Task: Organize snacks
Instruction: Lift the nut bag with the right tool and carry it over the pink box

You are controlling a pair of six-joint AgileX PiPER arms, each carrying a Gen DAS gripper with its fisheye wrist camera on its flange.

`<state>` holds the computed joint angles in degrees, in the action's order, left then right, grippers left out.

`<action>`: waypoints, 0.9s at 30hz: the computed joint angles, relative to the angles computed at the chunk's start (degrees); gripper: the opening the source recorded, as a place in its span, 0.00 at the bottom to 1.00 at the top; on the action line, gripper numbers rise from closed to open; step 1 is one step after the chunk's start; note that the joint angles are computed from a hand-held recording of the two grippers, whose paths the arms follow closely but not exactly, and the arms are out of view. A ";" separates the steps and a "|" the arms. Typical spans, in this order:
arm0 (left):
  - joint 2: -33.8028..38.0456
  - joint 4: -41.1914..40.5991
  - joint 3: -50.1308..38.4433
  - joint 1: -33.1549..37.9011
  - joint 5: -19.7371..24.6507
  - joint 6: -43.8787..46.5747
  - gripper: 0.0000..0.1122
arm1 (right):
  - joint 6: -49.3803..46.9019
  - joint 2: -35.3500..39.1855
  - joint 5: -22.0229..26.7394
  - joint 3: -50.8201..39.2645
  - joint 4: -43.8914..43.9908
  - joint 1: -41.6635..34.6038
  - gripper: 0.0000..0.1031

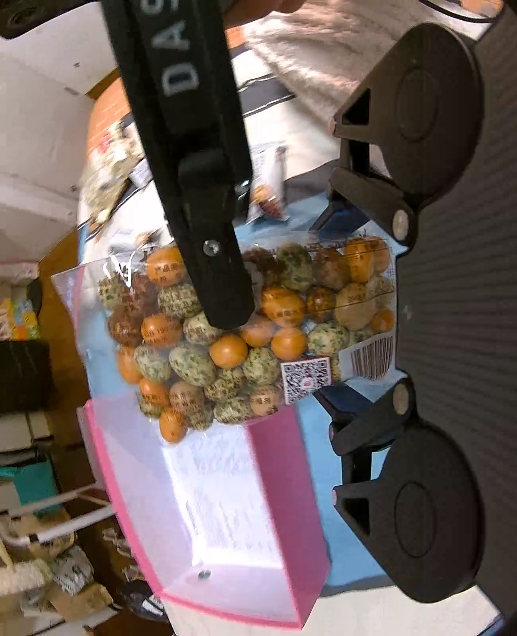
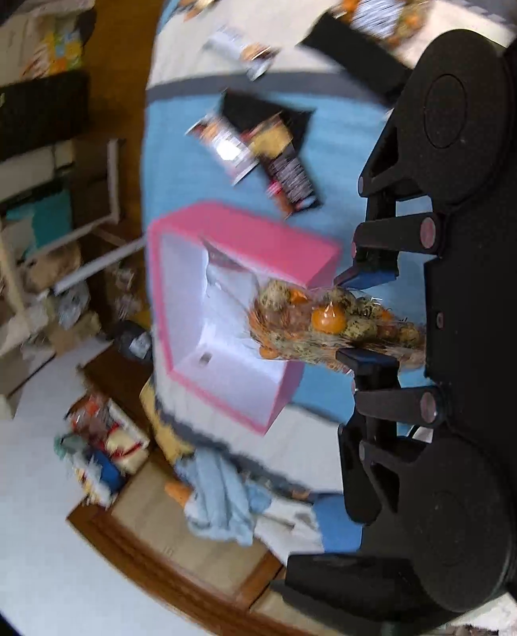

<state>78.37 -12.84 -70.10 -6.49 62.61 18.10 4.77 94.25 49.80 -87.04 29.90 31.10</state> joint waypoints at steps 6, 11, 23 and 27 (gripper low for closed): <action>8.20 -4.24 -9.25 8.31 -1.09 4.79 0.65 | 1.36 13.86 3.35 -20.44 -1.71 1.02 0.31; 16.65 -4.71 -15.54 11.56 -3.20 5.68 0.64 | 4.62 26.14 7.39 -36.24 -1.22 -0.04 0.31; 31.56 -1.27 -31.35 11.18 3.64 3.05 0.64 | 8.69 41.36 11.47 -52.37 3.68 -3.58 0.31; 36.32 -0.16 -35.09 10.45 5.37 0.88 0.63 | 10.33 45.16 14.30 -57.56 0.29 -2.68 0.31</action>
<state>114.68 -13.01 -105.19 3.97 67.97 18.98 15.10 139.41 64.09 -144.60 30.19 28.42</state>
